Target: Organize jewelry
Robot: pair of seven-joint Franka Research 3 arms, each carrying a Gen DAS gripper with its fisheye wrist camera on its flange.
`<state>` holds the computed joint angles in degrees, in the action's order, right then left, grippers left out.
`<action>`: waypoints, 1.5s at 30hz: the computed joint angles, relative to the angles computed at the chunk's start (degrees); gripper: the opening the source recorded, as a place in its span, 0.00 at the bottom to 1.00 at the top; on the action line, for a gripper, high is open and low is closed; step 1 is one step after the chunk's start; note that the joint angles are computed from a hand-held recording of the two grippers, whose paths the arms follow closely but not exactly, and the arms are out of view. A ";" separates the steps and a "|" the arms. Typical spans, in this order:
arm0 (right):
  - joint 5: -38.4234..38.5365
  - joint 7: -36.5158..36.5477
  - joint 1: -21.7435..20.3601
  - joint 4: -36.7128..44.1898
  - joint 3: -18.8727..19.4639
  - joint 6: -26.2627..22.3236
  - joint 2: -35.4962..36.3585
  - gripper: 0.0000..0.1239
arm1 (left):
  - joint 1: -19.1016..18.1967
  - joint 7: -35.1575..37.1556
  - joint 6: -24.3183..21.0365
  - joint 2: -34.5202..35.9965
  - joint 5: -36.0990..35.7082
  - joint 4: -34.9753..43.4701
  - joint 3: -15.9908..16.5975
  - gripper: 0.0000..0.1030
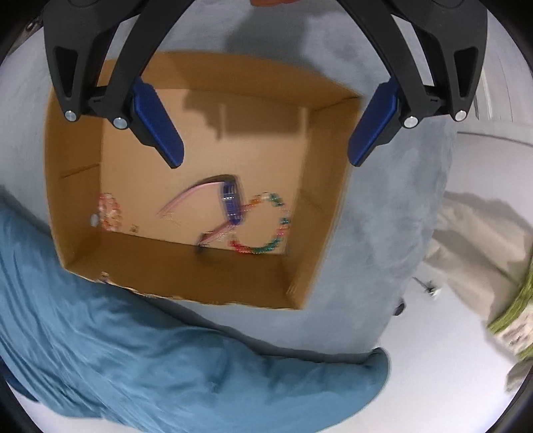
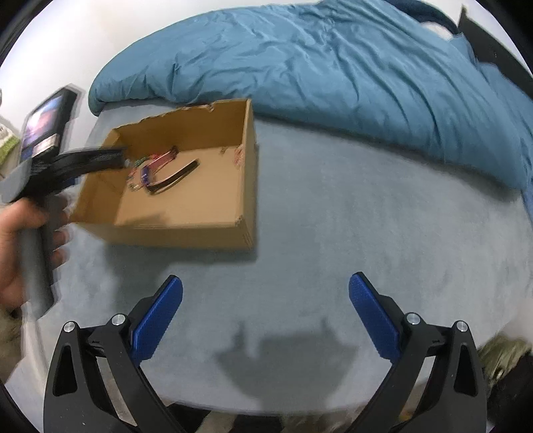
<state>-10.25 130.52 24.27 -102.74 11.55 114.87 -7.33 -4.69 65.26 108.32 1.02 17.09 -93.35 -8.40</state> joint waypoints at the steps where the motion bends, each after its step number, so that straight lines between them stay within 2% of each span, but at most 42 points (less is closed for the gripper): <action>1: -3.75 1.12 -0.98 -1.63 -0.33 1.22 0.94 0.78 | 0.52 -0.18 1.21 -1.90 -0.14 -2.35 0.49 0.92; 3: -6.38 3.95 -2.62 -5.06 -1.87 4.53 2.17 0.78 | 1.68 -0.65 3.20 -5.23 0.74 -6.67 1.35 0.92; 5: -8.39 8.30 -4.63 -9.33 -3.64 9.98 3.12 0.78 | 3.33 -1.47 6.88 -8.89 3.59 -12.46 2.35 0.92; 7: -7.77 11.18 -6.32 -13.22 -5.30 16.41 3.99 0.78 | 5.54 -2.06 12.39 -11.99 6.23 -18.36 3.78 0.93; 8: -6.29 10.90 -6.92 -14.77 -5.95 19.25 4.63 0.78 | 6.76 -2.26 17.12 -13.79 6.68 -22.06 4.87 0.93; 9: -5.44 10.76 -7.34 -16.07 -6.30 20.99 5.24 0.78 | 8.17 -3.77 19.29 -14.55 9.39 -24.16 4.82 0.93; 11: -4.83 10.21 -7.56 -17.83 -6.45 22.25 5.97 0.78 | 10.87 -5.14 19.36 -14.67 12.24 -26.08 5.51 0.93; 12: -4.88 9.78 -7.55 -18.69 -6.45 22.93 5.97 0.78 | 11.70 -5.79 22.52 -15.97 12.26 -28.10 6.22 0.93; 13: -6.05 9.57 -7.53 -20.31 -6.41 25.02 5.61 0.78 | 13.13 -7.70 28.37 -17.82 13.98 -31.56 6.95 0.93; 14: -7.97 10.09 -7.54 -21.49 -6.27 26.70 5.26 0.78 | 14.25 -8.30 31.19 -17.97 14.83 -33.11 7.27 0.93; 16: -12.54 12.63 -7.73 -24.10 -5.90 30.29 4.24 0.79 | 14.49 -2.70 30.49 -14.27 10.40 -31.88 8.94 0.93; 20: -24.90 22.70 -9.01 -28.54 -4.13 35.87 2.15 0.79 | 15.44 7.76 29.19 -6.28 4.84 -28.06 9.61 0.93; 21: -26.48 24.24 -9.22 -29.04 -3.84 36.46 2.09 0.79 | 15.73 9.76 29.64 -5.50 4.55 -27.95 9.51 0.93; 24: -23.48 21.67 -8.99 -28.60 -3.93 35.40 2.09 0.79 | 16.36 12.92 33.38 -4.95 4.59 -29.63 9.13 0.93; 28: -23.88 21.70 -9.31 -28.55 -3.96 35.73 2.19 0.79 | 17.64 15.86 44.02 -6.47 -2.06 -35.60 10.59 0.94; 29: -24.16 22.02 -9.33 -28.63 -3.90 35.87 2.20 0.79 | 17.72 17.25 45.35 -6.52 -3.89 -36.24 10.80 0.94; 31: -24.34 21.96 -9.50 -28.56 -4.09 36.31 2.53 0.79 | 17.84 18.10 45.75 -6.94 -5.64 -36.95 10.64 0.94; 34: -24.09 21.38 -9.59 -28.41 -4.28 36.27 2.40 0.79 | 18.55 17.48 48.01 -6.88 -4.51 -37.81 10.35 0.94; 45: -23.95 21.40 -9.40 -27.97 -4.08 35.64 2.50 0.79 | 18.32 16.65 46.88 -8.21 -4.28 -38.25 9.82 0.94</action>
<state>-34.20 151.92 14.87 -130.71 7.47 150.51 -4.83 13.63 81.90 155.20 -7.19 12.81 -131.60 1.42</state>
